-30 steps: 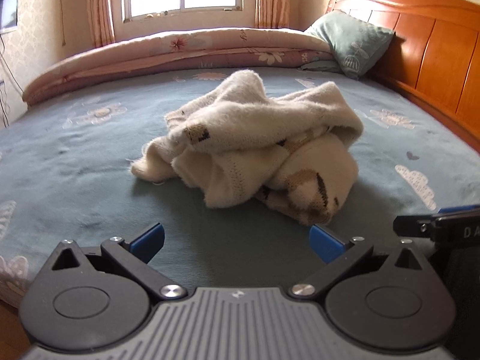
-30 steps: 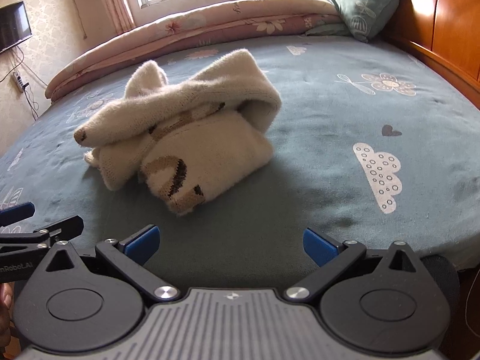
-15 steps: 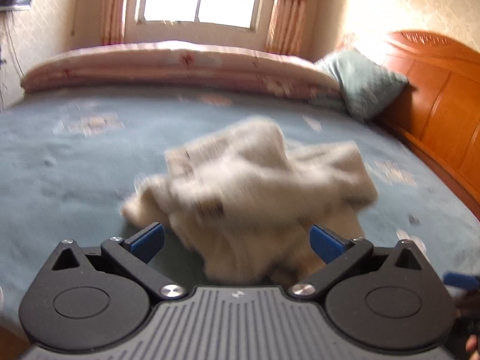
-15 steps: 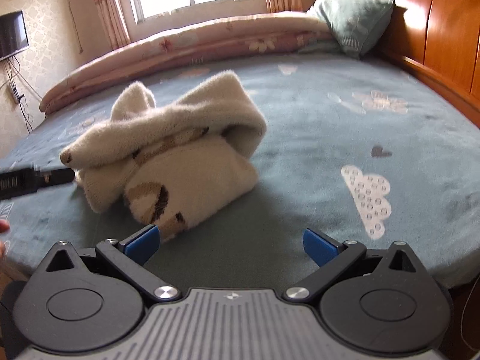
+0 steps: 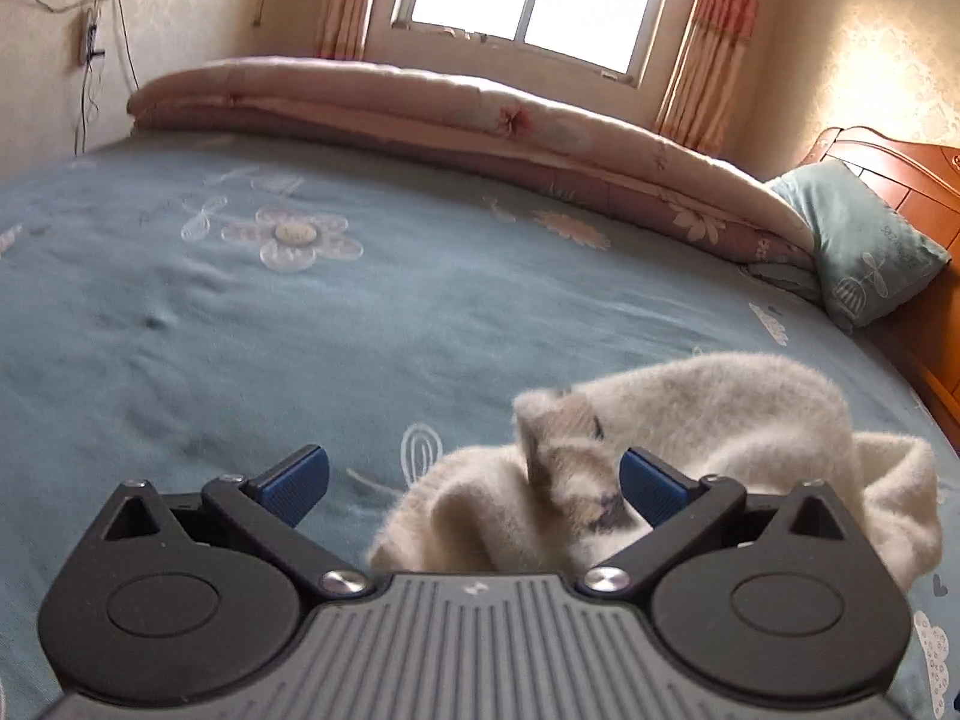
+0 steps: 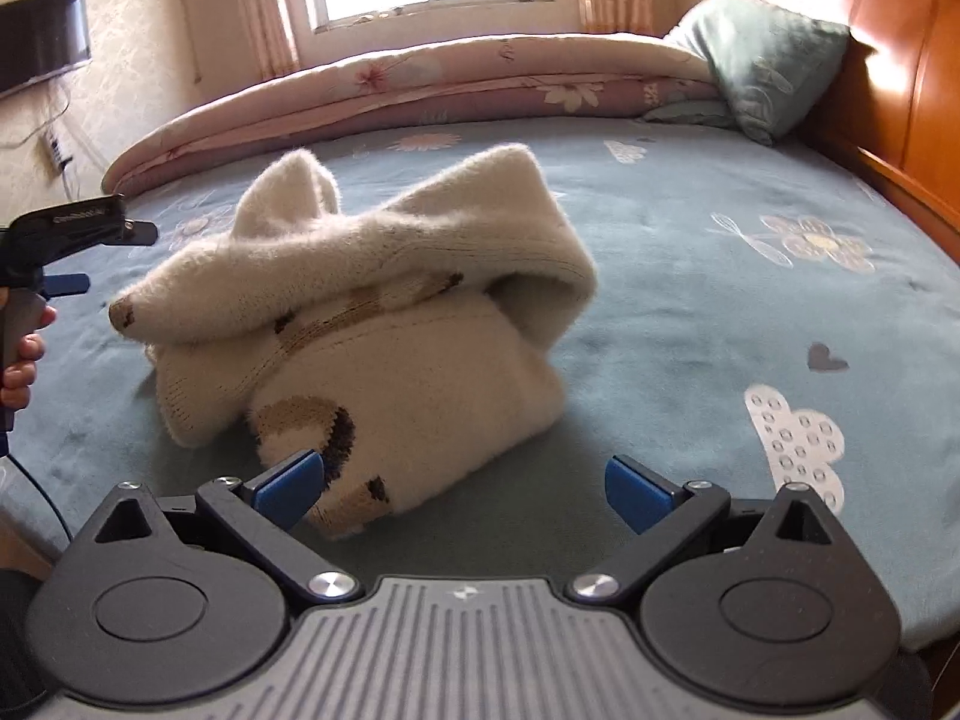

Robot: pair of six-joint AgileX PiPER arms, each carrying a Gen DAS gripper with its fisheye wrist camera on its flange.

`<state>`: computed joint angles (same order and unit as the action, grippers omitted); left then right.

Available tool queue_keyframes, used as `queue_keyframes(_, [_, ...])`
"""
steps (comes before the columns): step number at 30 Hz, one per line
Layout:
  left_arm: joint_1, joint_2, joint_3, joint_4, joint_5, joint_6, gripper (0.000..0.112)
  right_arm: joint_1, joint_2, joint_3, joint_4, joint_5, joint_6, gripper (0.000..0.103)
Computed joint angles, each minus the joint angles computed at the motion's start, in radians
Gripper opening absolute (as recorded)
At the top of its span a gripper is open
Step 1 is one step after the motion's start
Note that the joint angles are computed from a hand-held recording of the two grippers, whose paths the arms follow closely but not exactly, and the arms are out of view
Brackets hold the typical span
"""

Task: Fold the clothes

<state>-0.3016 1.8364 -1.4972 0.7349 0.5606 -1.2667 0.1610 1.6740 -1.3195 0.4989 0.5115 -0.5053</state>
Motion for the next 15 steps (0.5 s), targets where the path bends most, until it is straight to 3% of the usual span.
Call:
queue_keyframes(3, [-0.005, -0.048, 0.08, -0.078, -0.004, 0.023, 0.102, 0.041, 0.021, -0.032, -0.052, -0.008, -0.004, 0.102])
queue_keyframes(5, [-0.042, -0.087, 0.121, 0.006, 0.01, 0.013, 0.102, 0.065, 0.032, -0.054, -0.06, -0.008, -0.032, 0.1])
queue_keyframes(11, [-0.123, -0.158, 0.261, 0.362, -0.02, -0.233, 0.102, 0.09, 0.083, -0.117, 0.184, -0.024, -0.364, 0.095])
queue_keyframes(15, [-0.139, -0.167, 0.292, 0.36, -0.032, -0.262, 0.102, 0.109, 0.111, -0.14, 0.315, -0.04, -0.595, 0.091])
